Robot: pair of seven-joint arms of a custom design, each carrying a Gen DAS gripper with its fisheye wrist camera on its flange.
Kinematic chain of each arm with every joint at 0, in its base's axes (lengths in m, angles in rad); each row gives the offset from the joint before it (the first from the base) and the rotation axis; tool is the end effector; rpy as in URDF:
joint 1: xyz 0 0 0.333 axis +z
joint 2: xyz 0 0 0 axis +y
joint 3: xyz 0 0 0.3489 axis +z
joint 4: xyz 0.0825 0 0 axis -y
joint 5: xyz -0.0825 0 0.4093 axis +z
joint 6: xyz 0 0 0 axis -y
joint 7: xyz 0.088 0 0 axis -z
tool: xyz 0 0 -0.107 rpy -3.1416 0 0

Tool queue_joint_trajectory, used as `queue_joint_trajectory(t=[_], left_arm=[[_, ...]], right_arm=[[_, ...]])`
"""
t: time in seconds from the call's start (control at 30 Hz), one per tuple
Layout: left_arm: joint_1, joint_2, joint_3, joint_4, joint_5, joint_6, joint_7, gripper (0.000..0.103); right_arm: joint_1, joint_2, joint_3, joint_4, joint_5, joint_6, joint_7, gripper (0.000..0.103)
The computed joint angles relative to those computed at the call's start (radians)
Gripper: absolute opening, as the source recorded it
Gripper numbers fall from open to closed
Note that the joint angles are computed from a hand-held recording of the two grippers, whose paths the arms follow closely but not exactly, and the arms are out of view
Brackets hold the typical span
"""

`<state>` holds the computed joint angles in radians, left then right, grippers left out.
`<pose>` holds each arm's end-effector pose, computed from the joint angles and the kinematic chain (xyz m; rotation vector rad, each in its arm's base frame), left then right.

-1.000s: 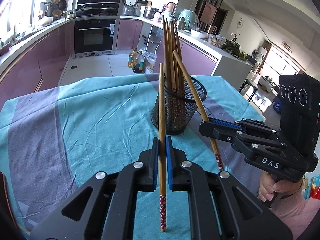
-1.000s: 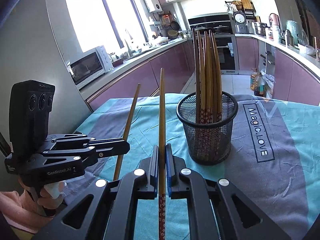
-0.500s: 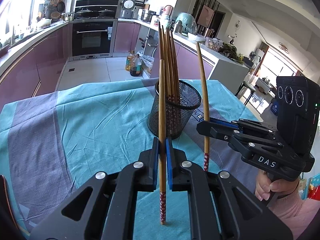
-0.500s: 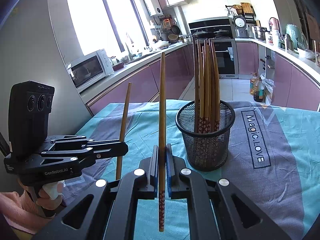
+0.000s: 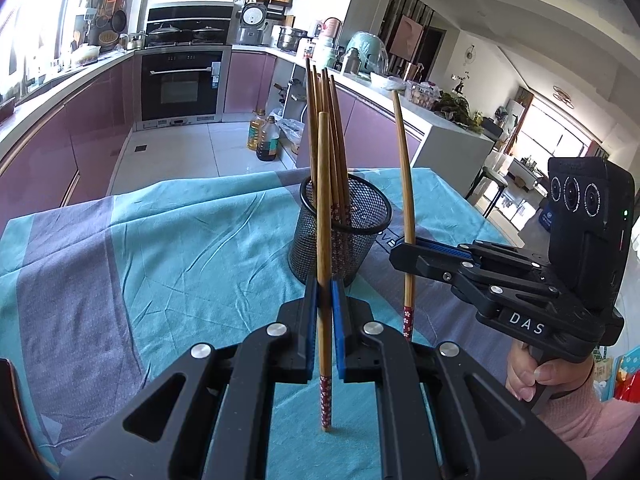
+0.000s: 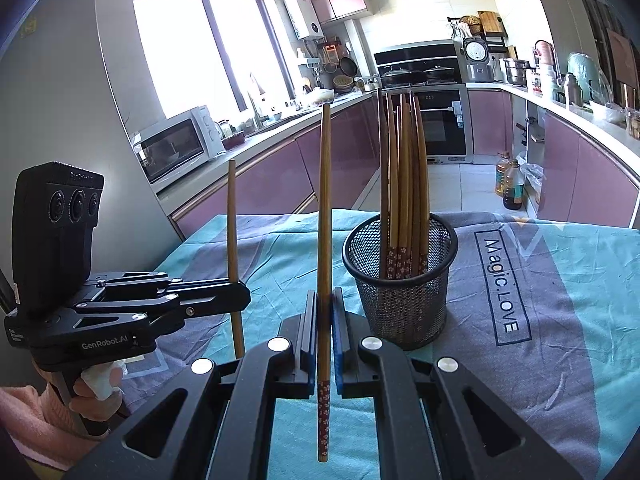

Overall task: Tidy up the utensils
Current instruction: 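Lift both chopsticks upright and carry them toward the mesh cup, then bring both upright chopsticks above the mesh cup opening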

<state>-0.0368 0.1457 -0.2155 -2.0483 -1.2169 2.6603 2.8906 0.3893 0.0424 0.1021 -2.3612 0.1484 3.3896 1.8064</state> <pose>0.6161 -0.1269 0.4244 -1.2977 2.3653 -1.2579 0.5110 0.2542 0.4443 -1.6171 1.4777 -0.4352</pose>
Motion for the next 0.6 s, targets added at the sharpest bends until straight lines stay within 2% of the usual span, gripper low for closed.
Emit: queue_joint_trajectory(t=[0.33, 0.6], left_arm=[[0.000, -0.008, 0.001, 0.005, -0.017, -0.005, 0.009, 0.008], [-0.006, -0.015, 0.002, 0.007, -0.030, -0.003, 0.017, 0.008]], right_arm=[[0.018, -0.003, -0.009, 0.005, 0.068, 0.013, -0.066, 0.006], [0.013, -0.001, -0.006, 0.011, 0.062, 0.017, -0.069, 0.006]])
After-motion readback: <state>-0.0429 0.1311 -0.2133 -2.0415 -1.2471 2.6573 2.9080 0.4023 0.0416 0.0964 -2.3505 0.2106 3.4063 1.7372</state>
